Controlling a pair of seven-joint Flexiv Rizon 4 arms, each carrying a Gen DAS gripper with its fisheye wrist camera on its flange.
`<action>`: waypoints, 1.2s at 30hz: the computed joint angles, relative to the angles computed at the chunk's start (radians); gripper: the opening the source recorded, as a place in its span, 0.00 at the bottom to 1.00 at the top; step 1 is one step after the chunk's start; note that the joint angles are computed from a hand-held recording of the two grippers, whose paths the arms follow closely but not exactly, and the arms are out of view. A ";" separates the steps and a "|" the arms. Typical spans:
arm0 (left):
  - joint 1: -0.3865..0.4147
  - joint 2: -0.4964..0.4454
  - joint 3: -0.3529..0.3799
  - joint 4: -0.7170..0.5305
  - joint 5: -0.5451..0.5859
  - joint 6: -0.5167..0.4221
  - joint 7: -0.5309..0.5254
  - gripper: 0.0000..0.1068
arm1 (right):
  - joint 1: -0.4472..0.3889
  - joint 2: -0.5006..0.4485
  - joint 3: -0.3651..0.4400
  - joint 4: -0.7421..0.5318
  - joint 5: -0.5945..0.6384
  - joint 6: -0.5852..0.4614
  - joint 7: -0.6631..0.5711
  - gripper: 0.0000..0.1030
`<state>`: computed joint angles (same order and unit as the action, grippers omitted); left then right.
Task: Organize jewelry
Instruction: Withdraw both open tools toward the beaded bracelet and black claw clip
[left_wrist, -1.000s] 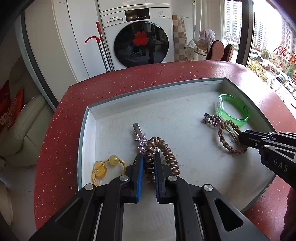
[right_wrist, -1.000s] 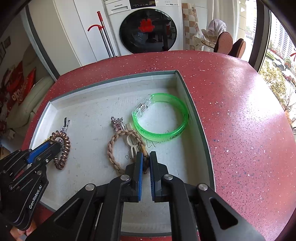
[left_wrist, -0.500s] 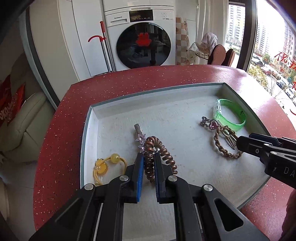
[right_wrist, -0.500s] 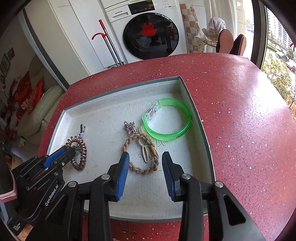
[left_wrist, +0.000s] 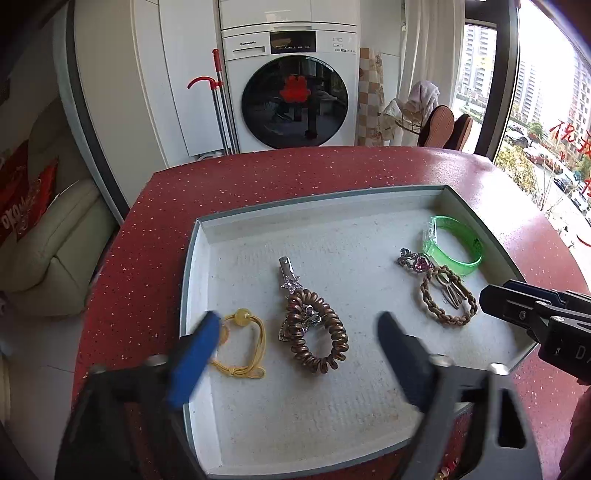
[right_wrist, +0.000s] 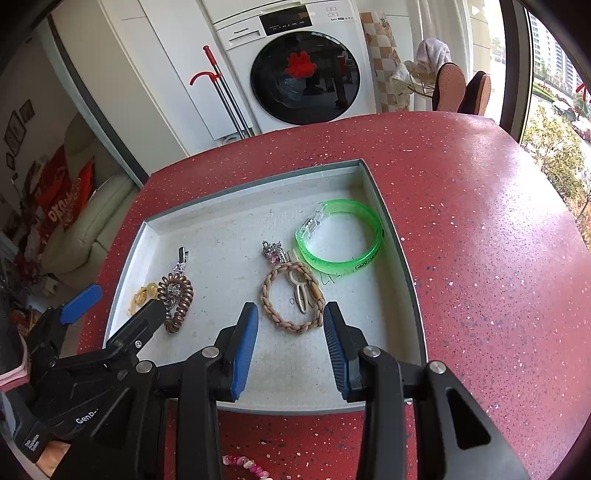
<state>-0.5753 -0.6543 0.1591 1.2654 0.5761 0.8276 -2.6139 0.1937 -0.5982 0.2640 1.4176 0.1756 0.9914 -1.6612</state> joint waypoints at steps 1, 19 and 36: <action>-0.014 0.010 0.015 0.010 0.025 0.016 -0.024 0.96 | 0.000 0.003 0.001 0.003 0.000 0.001 -0.002 0.40; -0.036 0.127 -0.023 0.110 0.096 -0.017 -0.087 0.96 | -0.042 0.148 0.044 0.154 0.105 0.133 -0.068 1.00; -0.063 0.195 -0.089 0.196 0.138 -0.059 -0.151 0.96 | -0.081 0.252 0.022 0.272 0.214 0.064 -0.145 1.00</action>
<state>-0.6386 -0.4589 0.0697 1.4616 0.7142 0.7684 -2.7644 0.1129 -0.3460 0.2857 1.6894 0.3894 1.0551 -1.8061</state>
